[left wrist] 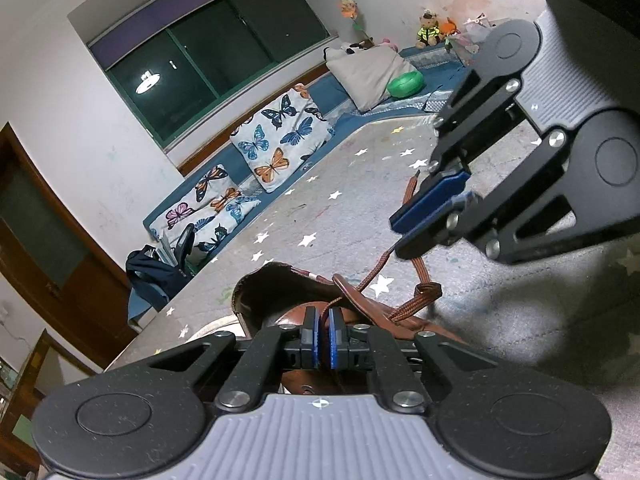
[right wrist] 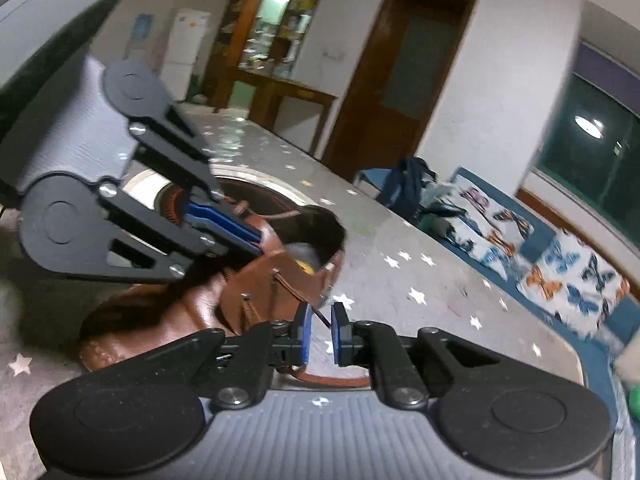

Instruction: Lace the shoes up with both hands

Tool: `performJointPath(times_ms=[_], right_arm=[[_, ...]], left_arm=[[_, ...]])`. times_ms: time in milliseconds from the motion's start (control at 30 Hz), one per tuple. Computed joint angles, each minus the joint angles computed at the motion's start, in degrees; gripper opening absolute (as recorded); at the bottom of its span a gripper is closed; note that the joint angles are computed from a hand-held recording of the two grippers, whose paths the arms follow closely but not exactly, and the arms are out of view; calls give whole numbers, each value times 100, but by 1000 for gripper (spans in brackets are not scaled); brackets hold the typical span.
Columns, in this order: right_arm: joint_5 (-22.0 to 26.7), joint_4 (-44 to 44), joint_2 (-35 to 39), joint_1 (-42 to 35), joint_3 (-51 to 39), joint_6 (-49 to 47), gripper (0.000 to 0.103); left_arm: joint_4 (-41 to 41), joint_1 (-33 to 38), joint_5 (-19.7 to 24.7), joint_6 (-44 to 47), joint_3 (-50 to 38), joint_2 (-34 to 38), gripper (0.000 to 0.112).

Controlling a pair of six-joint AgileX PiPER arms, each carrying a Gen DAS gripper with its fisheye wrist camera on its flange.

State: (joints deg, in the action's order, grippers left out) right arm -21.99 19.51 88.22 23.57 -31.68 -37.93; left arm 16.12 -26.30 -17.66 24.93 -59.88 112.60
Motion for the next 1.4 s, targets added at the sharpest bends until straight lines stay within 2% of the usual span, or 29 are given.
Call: performJointPath(times_ms=[233,300,433,567,667,767,1033,1100,1233,1400], right_arm=[[-32,1054,773,358,-635,-1879,10],[-184,1228,944,460,-705,-2183,5],[-556,1690,939,628,-687,-2521,2],[-745,2027,797,566,-708,-2638,2],[-902,2356,650,556,-736,-2991,2],[-1013,2714,400,546,-783,-3475,2],[-1361,3281,-68,566,-912,-4376,2],[-1442,3340,-140,566,-946,-4516,2],[-1591,3413,-246,576,-1029,-4772,2],[-1845,3395,-451,535,-1155,-4933,2]], left_arm=[[141,36,-62,-191,113,-78,8],[319,84,-105,-425,172,-128,8],[1310,303,-282,-1631,432,-380,8],[1774,576,-521,-2291,905,-759,10],[2481,874,-601,-3125,1167,-1005,13],[2317,1027,-564,-3029,1363,-1132,22],[2590,1217,-254,-3436,1297,-1008,22],[2566,1210,-183,-3372,1232,-906,22],[2022,1078,37,-2779,1053,-700,22],[1911,1010,51,-2673,907,-584,22]])
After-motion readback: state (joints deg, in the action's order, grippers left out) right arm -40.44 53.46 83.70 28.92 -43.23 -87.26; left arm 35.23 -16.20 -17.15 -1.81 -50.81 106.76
